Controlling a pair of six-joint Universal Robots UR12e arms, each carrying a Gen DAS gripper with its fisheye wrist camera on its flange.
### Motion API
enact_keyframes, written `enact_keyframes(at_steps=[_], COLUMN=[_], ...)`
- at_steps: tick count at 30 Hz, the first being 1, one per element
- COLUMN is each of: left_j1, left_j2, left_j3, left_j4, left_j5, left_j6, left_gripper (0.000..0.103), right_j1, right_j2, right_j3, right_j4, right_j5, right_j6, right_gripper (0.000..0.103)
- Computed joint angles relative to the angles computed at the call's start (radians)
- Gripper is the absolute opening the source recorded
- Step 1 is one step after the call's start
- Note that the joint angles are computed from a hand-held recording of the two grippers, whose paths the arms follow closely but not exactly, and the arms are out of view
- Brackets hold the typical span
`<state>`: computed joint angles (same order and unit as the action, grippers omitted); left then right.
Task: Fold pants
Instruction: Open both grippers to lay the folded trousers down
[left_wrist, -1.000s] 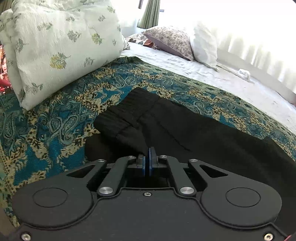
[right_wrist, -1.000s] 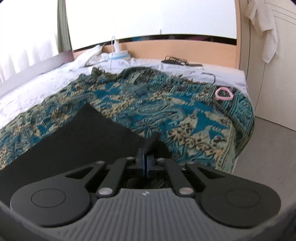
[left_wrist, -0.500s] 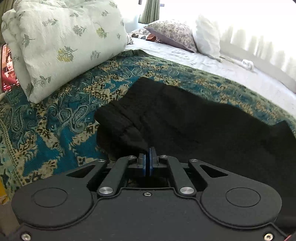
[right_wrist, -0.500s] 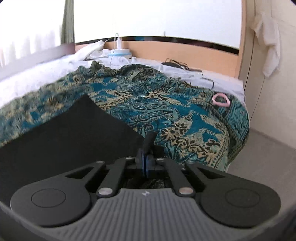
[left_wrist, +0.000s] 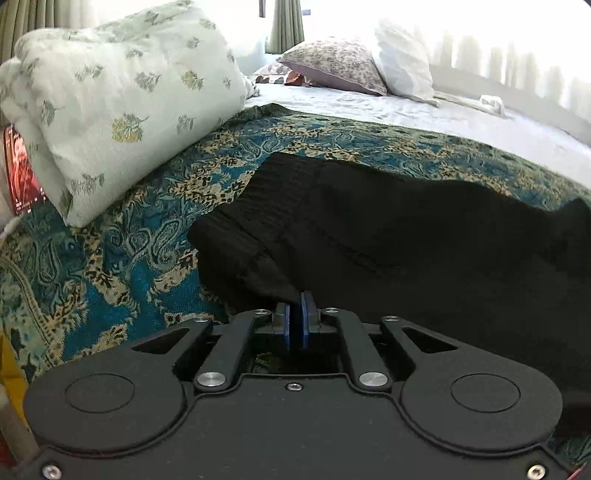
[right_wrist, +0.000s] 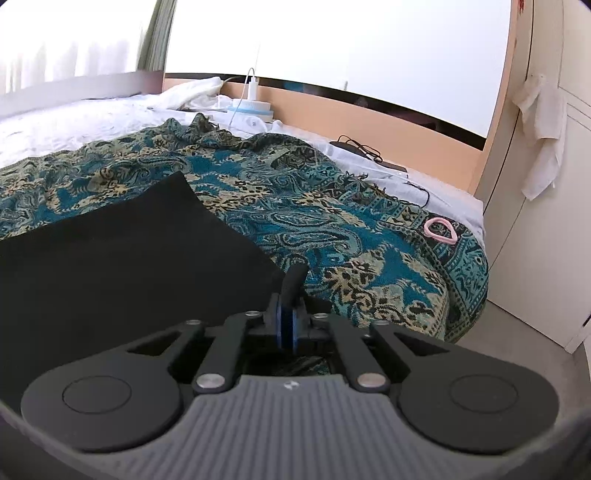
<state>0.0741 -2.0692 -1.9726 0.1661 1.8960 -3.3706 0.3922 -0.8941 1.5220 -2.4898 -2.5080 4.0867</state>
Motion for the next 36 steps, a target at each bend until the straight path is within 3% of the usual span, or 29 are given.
enact_keyframes(at_steps=[3,5,7,8,9,10,11,12,15,19,21,25,31,33,35,36], left_j1=[0.005,0.007,0.012,0.017,0.022,0.022,0.017,0.009,-0.012,-0.042,-0.058,-0.099,-0.161,-0.172,-0.182,-0.184], left_j2=[0.003,0.008,0.023,0.036,0.05,0.061,0.068,0.072,0.072,0.051,0.034,-0.015,-0.051,-0.056,-0.079,-0.082], left_j3=[-0.003,-0.004,-0.009,-0.014,-0.022,-0.03,-0.034,-0.038,-0.04,-0.019,-0.004,0.025,0.045,0.049,0.045,0.046], left_j4=[0.002,-0.006,-0.026,-0.04,-0.041,-0.031,-0.02,0.007,0.083,0.157,0.167,0.202,0.131,0.072,0.127,0.133], left_j5=[-0.015,-0.017,-0.039,-0.068,-0.1,-0.112,-0.097,-0.069,-0.01,0.0,-0.024,-0.072,-0.052,-0.038,-0.012,-0.008], left_j6=[-0.003,-0.014,-0.035,-0.053,-0.076,-0.099,-0.114,-0.115,-0.077,-0.019,-0.006,0.034,0.079,0.086,0.112,0.114], left_gripper=[0.01,0.017,0.031,0.044,0.059,0.068,0.084,0.088,0.09,0.091,0.091,0.09,0.089,0.089,0.09,0.09], right_j1=[-0.003,-0.003,-0.003,0.0,0.005,0.01,0.012,0.015,0.028,0.054,0.071,0.114,0.17,0.172,0.168,0.171], right_j2=[-0.003,-0.005,-0.012,-0.012,-0.012,-0.013,-0.017,-0.021,-0.024,0.004,0.026,0.082,0.156,0.164,0.162,0.162], right_j3=[0.009,0.016,0.037,0.046,0.047,0.045,0.044,0.045,0.045,0.014,-0.016,-0.096,-0.201,-0.2,-0.193,-0.195], right_j4=[-0.032,-0.069,-0.167,-0.218,-0.231,-0.227,-0.22,-0.223,-0.294,-0.474,-0.555,-0.621,-0.642,-0.686,-0.688,-0.669], right_j5=[0.012,0.023,0.048,0.042,0.022,0.004,-0.005,-0.014,-0.047,-0.029,0.039,0.175,0.394,0.524,0.626,0.64], right_j6=[-0.026,-0.046,-0.078,-0.088,-0.086,-0.083,-0.081,-0.077,-0.094,-0.229,-0.307,-0.439,-0.649,-0.731,-0.768,-0.777], right_gripper=[0.03,0.039,0.061,0.077,0.081,0.081,0.081,0.083,0.087,0.091,0.092,0.093,0.093,0.094,0.094,0.094])
